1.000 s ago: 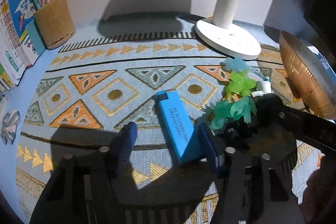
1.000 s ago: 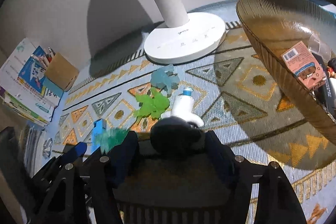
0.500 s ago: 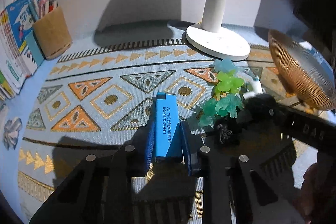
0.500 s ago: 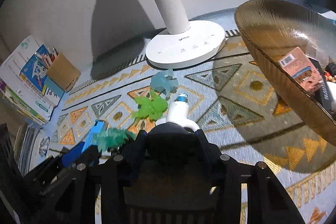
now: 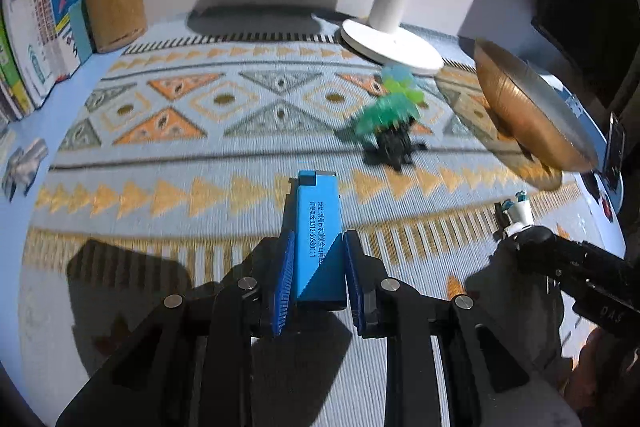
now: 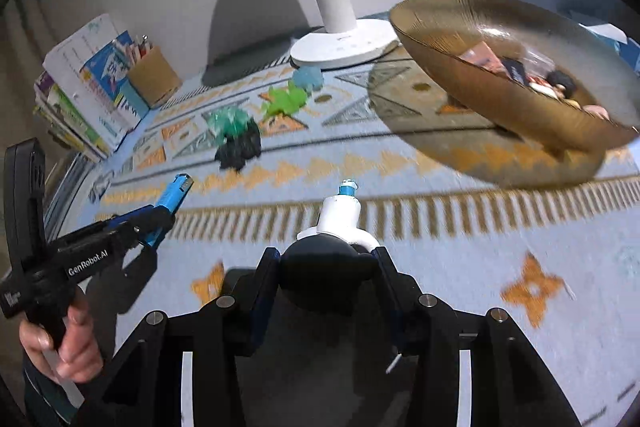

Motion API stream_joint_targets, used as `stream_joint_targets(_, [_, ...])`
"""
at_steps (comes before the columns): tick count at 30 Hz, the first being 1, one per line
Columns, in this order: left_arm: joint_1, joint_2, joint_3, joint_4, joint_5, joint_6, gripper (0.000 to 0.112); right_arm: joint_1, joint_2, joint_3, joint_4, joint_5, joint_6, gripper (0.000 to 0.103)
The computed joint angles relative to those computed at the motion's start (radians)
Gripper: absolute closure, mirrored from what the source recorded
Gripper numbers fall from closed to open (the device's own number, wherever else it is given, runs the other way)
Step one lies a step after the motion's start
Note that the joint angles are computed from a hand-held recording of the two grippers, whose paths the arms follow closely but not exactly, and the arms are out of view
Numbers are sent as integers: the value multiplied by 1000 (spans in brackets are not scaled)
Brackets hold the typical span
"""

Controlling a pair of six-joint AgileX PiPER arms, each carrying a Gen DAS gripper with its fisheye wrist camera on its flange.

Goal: Organize rigid objects
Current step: 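Lift the lighter and ball figure and carry both over the amber bowl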

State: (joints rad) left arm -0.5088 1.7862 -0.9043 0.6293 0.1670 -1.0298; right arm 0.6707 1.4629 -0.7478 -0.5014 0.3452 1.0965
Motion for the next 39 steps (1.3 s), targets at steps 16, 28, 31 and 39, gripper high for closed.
stream_joint_targets(16, [-130, 55, -57, 393, 201, -389, 88, 112, 10, 6, -196, 108, 177, 49])
stream_joint_targets(28, [-254, -77, -87, 468, 328, -432, 91, 230, -61, -38, -374, 248, 305, 61])
stream_joint_targets(31, [-256, -101, -170, 388, 308, -312, 91, 208, -194, -37, -394, 323, 283, 61])
stream_joint_targets(39, [-308, 8, -595, 201, 346, 12, 91, -68, -441, -154, -408, 515, -6, 60])
